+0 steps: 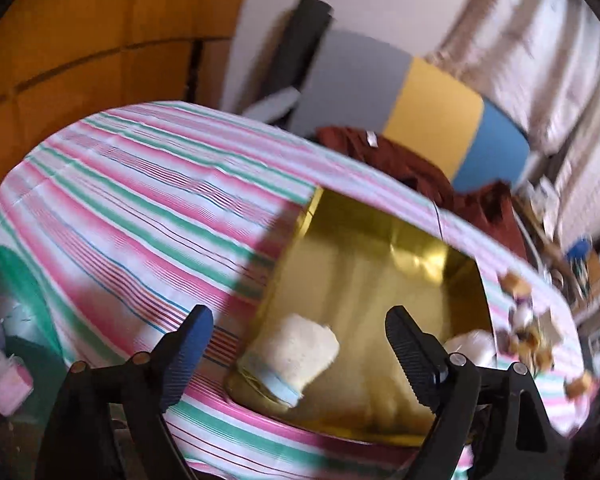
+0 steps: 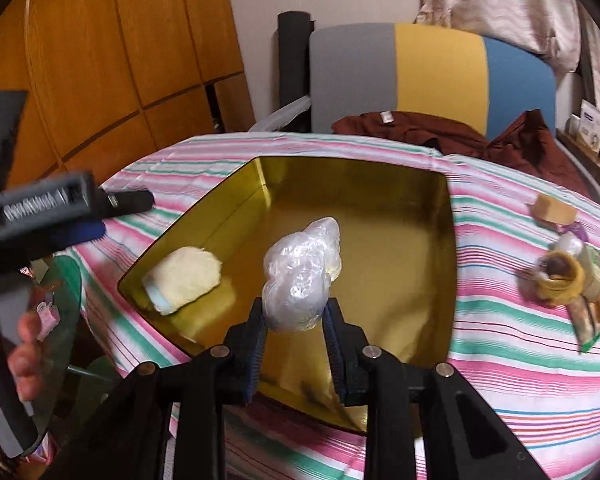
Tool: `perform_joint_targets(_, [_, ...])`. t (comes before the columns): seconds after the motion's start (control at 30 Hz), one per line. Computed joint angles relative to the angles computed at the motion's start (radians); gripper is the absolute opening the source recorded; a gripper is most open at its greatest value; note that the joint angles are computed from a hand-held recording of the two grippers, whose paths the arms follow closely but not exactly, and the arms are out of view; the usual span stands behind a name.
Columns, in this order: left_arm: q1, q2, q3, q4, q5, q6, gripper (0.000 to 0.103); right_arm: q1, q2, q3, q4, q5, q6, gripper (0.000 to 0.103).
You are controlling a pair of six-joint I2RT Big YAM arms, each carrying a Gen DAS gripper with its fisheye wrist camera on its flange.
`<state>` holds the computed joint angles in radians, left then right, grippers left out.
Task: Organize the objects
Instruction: 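Carry the cream sock and plastic bag into the gold tray and release both, then move the right tool back to the items and grasp the WEIDAN cracker pack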
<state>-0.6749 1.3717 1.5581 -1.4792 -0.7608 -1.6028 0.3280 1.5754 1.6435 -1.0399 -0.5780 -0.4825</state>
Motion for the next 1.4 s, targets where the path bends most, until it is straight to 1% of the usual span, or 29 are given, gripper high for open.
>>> perform_joint_targets(0.03, [-0.004,-0.007,-0.002,-0.019,-0.022,-0.036,0.089,0.008,0.002,0.002,-0.008,0.004,-0.005,0.027])
perform_joint_targets(0.13, [-0.007,-0.016,-0.004,-0.058,-0.048,-0.094,0.089,0.041,0.024,0.022,-0.050,0.019,-0.007,0.027])
perform_joint_targets(0.2, [-0.004,-0.020,-0.012,-0.056,-0.040,-0.102,0.089,0.059,0.043,0.039,-0.080,0.024,0.005,0.027])
perform_joint_targets(0.27, [-0.001,-0.021,-0.021,-0.046,-0.024,-0.105,0.089,0.073,0.069,0.065,-0.122,0.016,0.024,0.027])
perform_joint_targets(0.37, [0.005,-0.019,-0.025,-0.039,-0.010,-0.109,0.089,0.089,0.093,0.093,-0.165,0.005,0.039,0.029])
perform_joint_targets(0.4, [0.005,-0.015,-0.023,-0.041,-0.011,-0.109,0.089,0.093,0.096,0.096,-0.172,0.005,0.038,0.029])
perform_joint_targets(0.53, [-0.003,0.009,0.004,-0.091,-0.027,-0.125,0.089,0.099,0.100,0.105,-0.193,0.005,0.027,0.030])
perform_joint_targets(0.57, [-0.006,0.012,0.009,-0.099,-0.029,-0.129,0.089,0.096,0.098,0.104,-0.195,0.001,0.025,0.034])
perform_joint_targets(0.7, [-0.007,0.009,0.007,-0.102,-0.031,-0.145,0.089,0.089,0.094,0.107,-0.209,-0.002,0.023,0.034])
perform_joint_targets(0.87, [-0.006,0.006,-0.001,-0.096,-0.026,-0.156,0.089,0.072,0.068,0.086,-0.174,-0.013,0.031,0.034])
perform_joint_targets(0.93, [-0.005,0.008,-0.003,-0.082,-0.017,-0.146,0.089,0.063,0.058,0.082,-0.163,-0.024,0.032,0.034])
perform_joint_targets(1.0, [-0.005,0.011,-0.004,-0.062,-0.010,-0.130,0.089,0.049,0.040,0.068,-0.134,-0.033,0.034,0.034])
perform_joint_targets(1.17, [-0.014,0.035,0.014,-0.009,0.002,-0.054,0.090,0.006,-0.001,0.016,-0.026,-0.030,0.057,0.034])
perform_joint_targets(1.27, [-0.023,0.052,0.030,0.027,0.004,0.000,0.091,-0.046,-0.008,0.004,0.028,-0.036,0.088,0.034])
perform_joint_targets(1.3, [-0.026,0.057,0.034,0.054,0.011,0.031,0.091,-0.066,-0.009,0.002,0.045,-0.042,0.104,0.034])
perform_joint_targets(1.4, [-0.038,0.073,0.051,0.111,0.018,0.096,0.091,-0.131,-0.002,-0.002,0.092,-0.045,0.156,0.034])
